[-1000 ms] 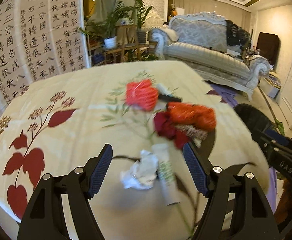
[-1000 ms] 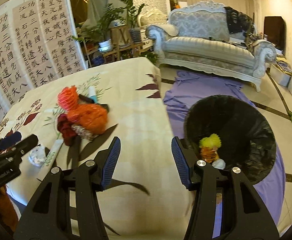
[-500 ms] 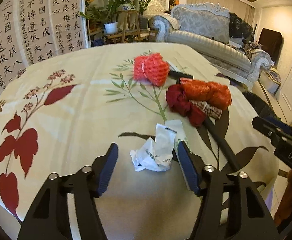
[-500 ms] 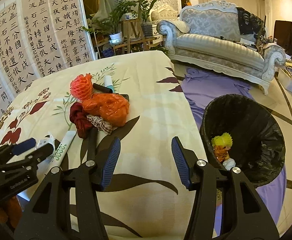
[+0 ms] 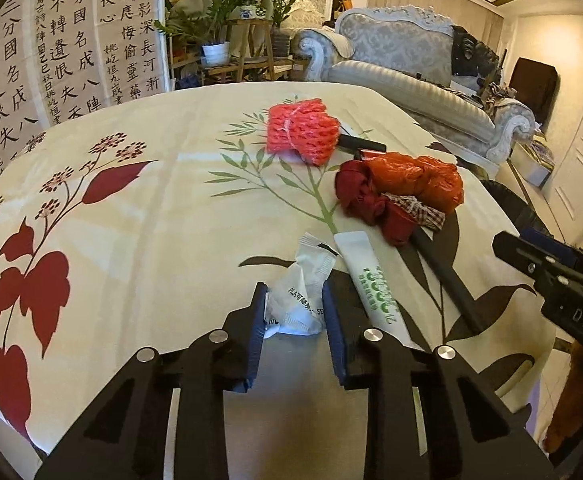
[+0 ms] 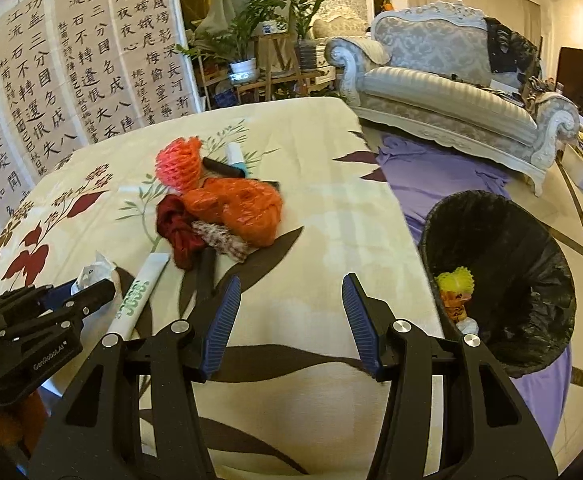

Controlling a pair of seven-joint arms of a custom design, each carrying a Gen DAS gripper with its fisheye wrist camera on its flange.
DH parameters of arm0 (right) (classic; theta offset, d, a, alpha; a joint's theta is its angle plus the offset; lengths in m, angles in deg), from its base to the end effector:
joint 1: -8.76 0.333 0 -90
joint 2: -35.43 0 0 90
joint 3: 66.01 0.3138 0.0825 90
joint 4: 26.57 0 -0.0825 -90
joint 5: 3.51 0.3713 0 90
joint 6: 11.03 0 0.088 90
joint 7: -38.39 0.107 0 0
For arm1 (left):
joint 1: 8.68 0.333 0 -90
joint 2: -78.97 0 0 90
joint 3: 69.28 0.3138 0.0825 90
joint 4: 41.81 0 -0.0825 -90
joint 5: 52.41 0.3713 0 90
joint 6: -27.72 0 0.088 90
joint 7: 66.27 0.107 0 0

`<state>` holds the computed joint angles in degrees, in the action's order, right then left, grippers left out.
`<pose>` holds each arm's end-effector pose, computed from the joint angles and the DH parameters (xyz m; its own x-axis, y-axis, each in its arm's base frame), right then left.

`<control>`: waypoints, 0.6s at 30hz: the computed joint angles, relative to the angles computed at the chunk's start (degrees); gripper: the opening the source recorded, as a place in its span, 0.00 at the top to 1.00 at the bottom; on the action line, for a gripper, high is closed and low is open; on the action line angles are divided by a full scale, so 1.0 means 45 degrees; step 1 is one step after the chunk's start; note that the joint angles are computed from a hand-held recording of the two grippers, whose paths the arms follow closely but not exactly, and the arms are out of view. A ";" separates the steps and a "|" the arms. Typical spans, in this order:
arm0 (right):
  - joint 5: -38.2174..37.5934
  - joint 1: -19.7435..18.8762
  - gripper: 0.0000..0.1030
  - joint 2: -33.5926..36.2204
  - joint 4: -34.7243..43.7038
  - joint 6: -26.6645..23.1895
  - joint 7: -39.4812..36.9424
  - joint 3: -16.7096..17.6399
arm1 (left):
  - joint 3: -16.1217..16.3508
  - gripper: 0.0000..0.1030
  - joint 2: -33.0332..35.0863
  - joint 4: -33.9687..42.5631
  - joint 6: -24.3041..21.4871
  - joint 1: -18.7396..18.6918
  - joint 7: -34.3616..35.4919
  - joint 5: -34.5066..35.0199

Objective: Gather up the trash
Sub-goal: 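Return both tools to the table and grasp the white wrapper with the left tool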

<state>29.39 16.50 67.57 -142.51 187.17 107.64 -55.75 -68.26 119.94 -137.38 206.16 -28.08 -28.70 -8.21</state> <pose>0.6169 0.1218 0.2710 0.0328 -0.9924 -0.1186 -0.6828 0.0644 -0.7278 0.6473 -0.2800 0.2650 -0.2040 -0.9764 0.0711 -0.7347 0.1047 -0.6703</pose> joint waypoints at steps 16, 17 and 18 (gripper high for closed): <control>0.0241 0.1355 0.64 0.0396 0.0835 -0.1092 -0.0847 -0.0774 | 0.1816 0.72 -0.0689 -0.0990 0.0368 -0.0505 -0.2272 0.1044; 0.0353 0.1626 0.66 0.0432 0.0920 -0.1272 -0.0924 -0.1044 | 0.1866 0.72 -0.0693 -0.1006 0.0401 -0.0504 -0.2389 0.1128; 0.0446 0.1827 0.69 0.0458 0.0975 -0.1395 -0.0987 -0.1239 | 0.1975 0.72 -0.0703 -0.1036 0.0453 -0.0546 -0.2553 0.1224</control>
